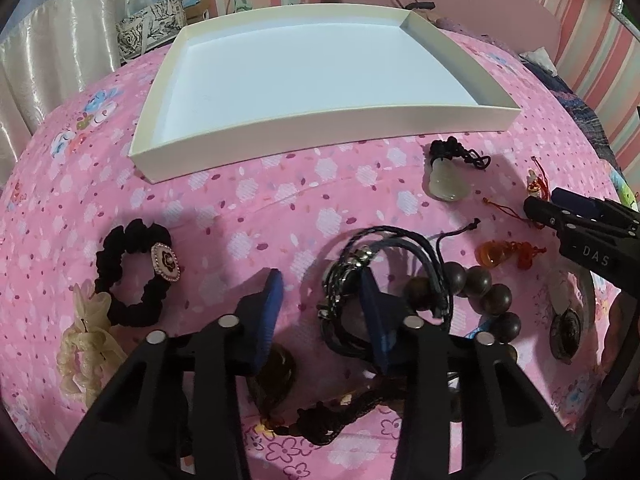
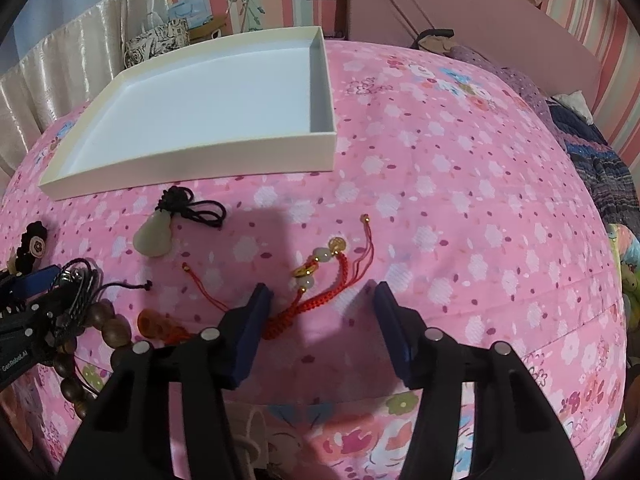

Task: Organize jewelry
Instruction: 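Grasp the black braided bracelet with the left tool while the right tool grasps the red-string charm, then carry both items into the white tray and open both tools to release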

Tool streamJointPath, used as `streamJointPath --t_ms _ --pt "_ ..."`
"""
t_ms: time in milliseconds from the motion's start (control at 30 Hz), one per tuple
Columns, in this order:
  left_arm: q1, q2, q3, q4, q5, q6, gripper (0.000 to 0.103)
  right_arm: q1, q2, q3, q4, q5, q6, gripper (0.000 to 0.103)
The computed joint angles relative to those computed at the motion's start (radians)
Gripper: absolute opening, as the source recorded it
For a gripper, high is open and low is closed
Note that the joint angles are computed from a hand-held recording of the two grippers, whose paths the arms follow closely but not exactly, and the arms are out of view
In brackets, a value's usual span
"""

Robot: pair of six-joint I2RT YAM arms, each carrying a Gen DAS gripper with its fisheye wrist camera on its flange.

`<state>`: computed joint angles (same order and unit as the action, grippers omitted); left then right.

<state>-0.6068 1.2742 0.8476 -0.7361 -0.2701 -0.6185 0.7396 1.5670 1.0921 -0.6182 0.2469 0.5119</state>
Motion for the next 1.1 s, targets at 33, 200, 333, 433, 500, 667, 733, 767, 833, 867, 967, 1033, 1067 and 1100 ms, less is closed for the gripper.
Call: streamJointPath --t_ms 33,200,333,433,500,667,733,767,833,867,967,1033,1067,1100 --pt "0.004 -0.002 -0.001 0.0 0.0 0.0 0.029 -0.001 -0.001 -0.003 0.005 -0.001 -0.003 0.051" --pt "0.014 -0.01 -0.01 0.011 0.002 0.004 0.018 0.008 -0.007 -0.013 0.031 -0.008 -0.026 0.034" --pt "0.012 -0.008 -0.011 0.017 -0.001 0.003 0.016 0.008 -0.017 -0.026 0.045 -0.011 -0.038 0.023" --pt "0.011 -0.006 -0.012 0.022 -0.003 0.004 0.015 0.01 -0.021 -0.032 0.049 -0.005 -0.043 0.016" --pt "0.012 -0.01 -0.016 0.024 -0.002 0.004 0.015 0.022 -0.016 -0.027 0.044 0.016 -0.046 0.015" --pt "0.012 -0.008 -0.015 0.024 -0.005 0.003 0.015 0.038 -0.011 -0.024 0.041 0.04 -0.043 0.014" --pt "0.011 -0.013 -0.018 0.021 -0.011 0.004 0.015 0.039 -0.01 -0.023 0.042 0.039 -0.041 0.014" --pt "0.009 -0.011 -0.017 0.021 -0.015 0.004 0.015 0.039 -0.009 -0.022 0.041 0.04 -0.042 0.014" --pt "0.005 -0.016 -0.018 0.016 -0.02 0.001 0.015 0.039 -0.009 -0.022 0.041 0.041 -0.044 0.014" --pt "0.004 -0.016 -0.017 0.015 -0.021 0.001 0.015 0.038 -0.01 -0.023 0.041 0.04 -0.044 0.014" --pt "0.001 -0.016 -0.016 0.015 -0.024 -0.004 0.015 0.038 -0.01 -0.024 0.043 0.039 -0.043 0.014" --pt "-0.001 -0.018 -0.019 0.016 -0.026 -0.006 0.015 0.04 -0.009 -0.023 0.043 0.04 -0.041 0.013" --pt "-0.002 -0.017 -0.018 0.016 -0.028 -0.007 0.015 0.039 -0.01 -0.023 0.043 0.04 -0.041 0.013" --pt "-0.001 -0.018 -0.02 0.018 -0.027 -0.006 0.015 0.039 -0.009 -0.022 0.043 0.042 -0.04 0.013"
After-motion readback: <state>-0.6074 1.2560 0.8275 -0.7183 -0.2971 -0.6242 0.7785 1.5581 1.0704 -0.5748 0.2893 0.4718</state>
